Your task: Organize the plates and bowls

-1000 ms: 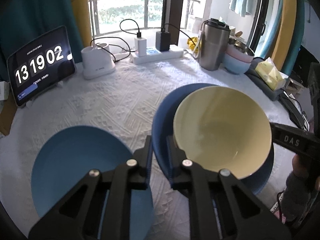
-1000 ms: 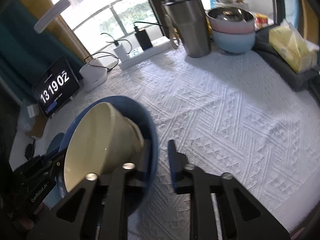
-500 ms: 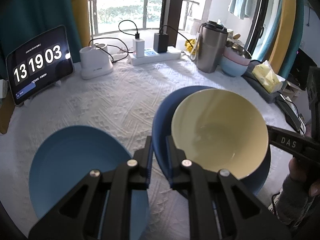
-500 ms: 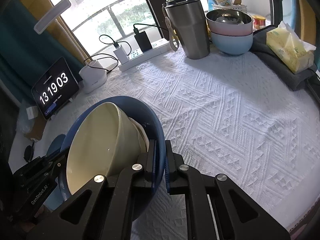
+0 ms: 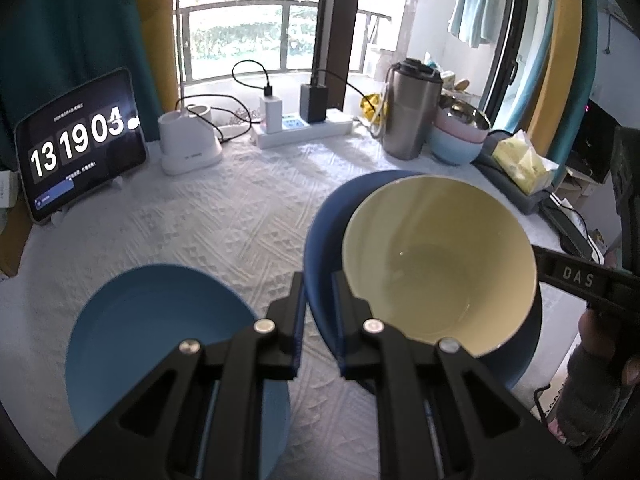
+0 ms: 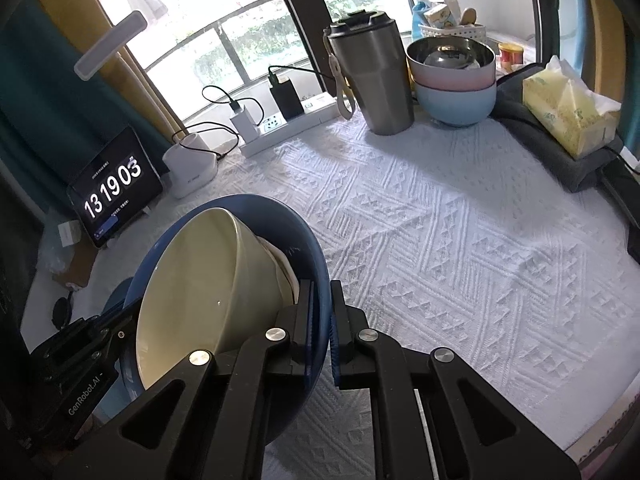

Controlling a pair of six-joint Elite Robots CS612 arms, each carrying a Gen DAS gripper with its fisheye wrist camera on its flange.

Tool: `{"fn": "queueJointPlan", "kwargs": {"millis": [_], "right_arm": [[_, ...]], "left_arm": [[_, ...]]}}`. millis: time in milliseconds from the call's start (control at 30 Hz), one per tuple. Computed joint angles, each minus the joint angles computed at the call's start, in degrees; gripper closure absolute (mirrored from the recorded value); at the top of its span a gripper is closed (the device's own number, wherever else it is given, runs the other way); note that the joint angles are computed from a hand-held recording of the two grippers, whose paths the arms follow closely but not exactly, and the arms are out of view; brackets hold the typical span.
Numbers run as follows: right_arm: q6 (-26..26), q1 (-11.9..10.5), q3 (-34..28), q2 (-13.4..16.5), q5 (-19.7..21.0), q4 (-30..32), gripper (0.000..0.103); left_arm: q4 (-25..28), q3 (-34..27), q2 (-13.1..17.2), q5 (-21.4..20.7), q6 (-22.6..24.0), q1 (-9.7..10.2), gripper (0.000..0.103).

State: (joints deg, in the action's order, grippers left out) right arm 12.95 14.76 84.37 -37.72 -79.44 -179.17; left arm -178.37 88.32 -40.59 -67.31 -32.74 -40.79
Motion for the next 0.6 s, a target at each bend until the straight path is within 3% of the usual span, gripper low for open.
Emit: {"fn": "queueJointPlan", "kwargs": {"millis": [600], "right_arm": [[-1.9,1.6,0.2,-1.5,-0.9,-1.3,0.094]], "left_arm": [[-4.8,4.3,-2.8,2.3,-0.8,0.05,0.092]]}}
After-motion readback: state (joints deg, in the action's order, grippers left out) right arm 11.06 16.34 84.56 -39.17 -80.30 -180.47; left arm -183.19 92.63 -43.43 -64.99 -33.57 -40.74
